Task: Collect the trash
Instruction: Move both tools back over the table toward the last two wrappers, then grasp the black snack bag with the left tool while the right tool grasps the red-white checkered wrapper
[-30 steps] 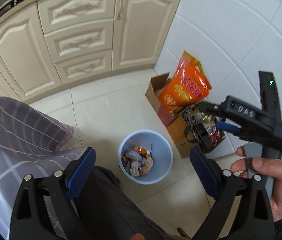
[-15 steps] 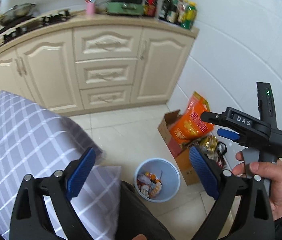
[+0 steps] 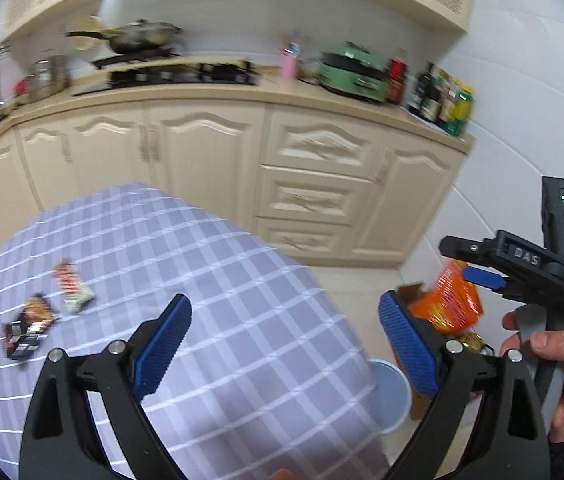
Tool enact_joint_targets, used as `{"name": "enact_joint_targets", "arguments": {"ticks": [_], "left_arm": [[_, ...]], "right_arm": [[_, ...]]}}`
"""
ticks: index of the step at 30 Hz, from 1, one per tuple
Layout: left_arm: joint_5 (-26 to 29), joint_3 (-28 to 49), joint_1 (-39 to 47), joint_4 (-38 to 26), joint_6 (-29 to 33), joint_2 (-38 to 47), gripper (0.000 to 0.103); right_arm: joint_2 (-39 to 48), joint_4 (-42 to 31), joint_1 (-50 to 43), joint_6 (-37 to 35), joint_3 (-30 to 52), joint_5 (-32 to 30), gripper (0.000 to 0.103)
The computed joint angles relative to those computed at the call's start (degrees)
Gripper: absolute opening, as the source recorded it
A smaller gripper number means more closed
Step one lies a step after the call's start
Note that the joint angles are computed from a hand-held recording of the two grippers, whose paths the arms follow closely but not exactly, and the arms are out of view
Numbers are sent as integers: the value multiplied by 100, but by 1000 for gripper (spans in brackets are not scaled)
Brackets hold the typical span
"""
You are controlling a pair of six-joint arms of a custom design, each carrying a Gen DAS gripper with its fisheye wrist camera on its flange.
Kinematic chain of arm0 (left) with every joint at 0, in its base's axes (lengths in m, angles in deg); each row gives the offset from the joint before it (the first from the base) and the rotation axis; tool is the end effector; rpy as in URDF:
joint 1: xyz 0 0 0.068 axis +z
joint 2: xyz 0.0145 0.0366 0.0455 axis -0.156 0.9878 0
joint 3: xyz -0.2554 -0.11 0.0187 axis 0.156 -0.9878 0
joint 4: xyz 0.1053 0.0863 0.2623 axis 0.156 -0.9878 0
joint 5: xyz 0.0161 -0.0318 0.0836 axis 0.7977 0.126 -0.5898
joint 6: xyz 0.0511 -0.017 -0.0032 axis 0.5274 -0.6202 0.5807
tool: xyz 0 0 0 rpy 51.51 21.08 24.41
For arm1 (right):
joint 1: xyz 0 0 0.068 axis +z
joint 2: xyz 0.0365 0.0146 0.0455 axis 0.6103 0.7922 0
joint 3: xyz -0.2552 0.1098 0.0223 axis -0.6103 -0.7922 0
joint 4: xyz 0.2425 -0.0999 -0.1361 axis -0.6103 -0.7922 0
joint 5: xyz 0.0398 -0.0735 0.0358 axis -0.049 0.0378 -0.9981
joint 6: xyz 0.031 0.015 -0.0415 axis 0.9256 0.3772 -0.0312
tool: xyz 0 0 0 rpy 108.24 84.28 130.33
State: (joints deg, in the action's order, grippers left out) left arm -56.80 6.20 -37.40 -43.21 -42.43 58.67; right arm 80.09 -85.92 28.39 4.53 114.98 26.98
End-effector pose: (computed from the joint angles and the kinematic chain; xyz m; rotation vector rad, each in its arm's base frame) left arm 0.2293 -0.1152 0.3475 0.0093 2.2872 -0.2056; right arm 0.3400 -0.0356 0.3309 0.1148 2.4374 0.6982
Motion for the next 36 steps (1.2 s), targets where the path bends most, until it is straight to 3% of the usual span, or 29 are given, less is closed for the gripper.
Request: {"name": "enact_joint_targets", "arguments": {"ticks": [7, 15, 22, 30, 31, 32, 33, 35, 36], "left_arm": [[354, -581, 1506, -315, 410, -1036, 93], [1302, -1168, 3924, -398, 1358, -1652, 93], [1748, -1488, 5158, 26, 2323, -1097, 93], [1434, -1298, 5061, 614, 3028, 126, 92], [1455, -1214, 5065, 528, 3017, 275, 89], [1708, -1128, 5140, 396, 3025, 423, 69], [1890, -1107, 5170, 339, 3023, 454, 67], [1845, -1210, 5080, 388, 3073, 304, 45], [1847, -1231, 5077, 384, 3063, 253, 40]], "right_arm": [[58, 162, 1269, 315, 246, 338, 96], [568, 215, 2875, 253, 871, 881, 96], [1253, 134, 3650, 169, 1479, 1204, 96], [2332, -116, 4189, 14, 2460, 1414, 96], [2488, -161, 4256, -17, 2622, 1438, 96], [2602, -184, 4322, -38, 2743, 1470, 96], [2747, -217, 4389, -67, 2905, 1505, 96], [3094, -321, 4537, -133, 3305, 1577, 96], [3263, -362, 4616, -175, 3499, 1630, 94]]}}
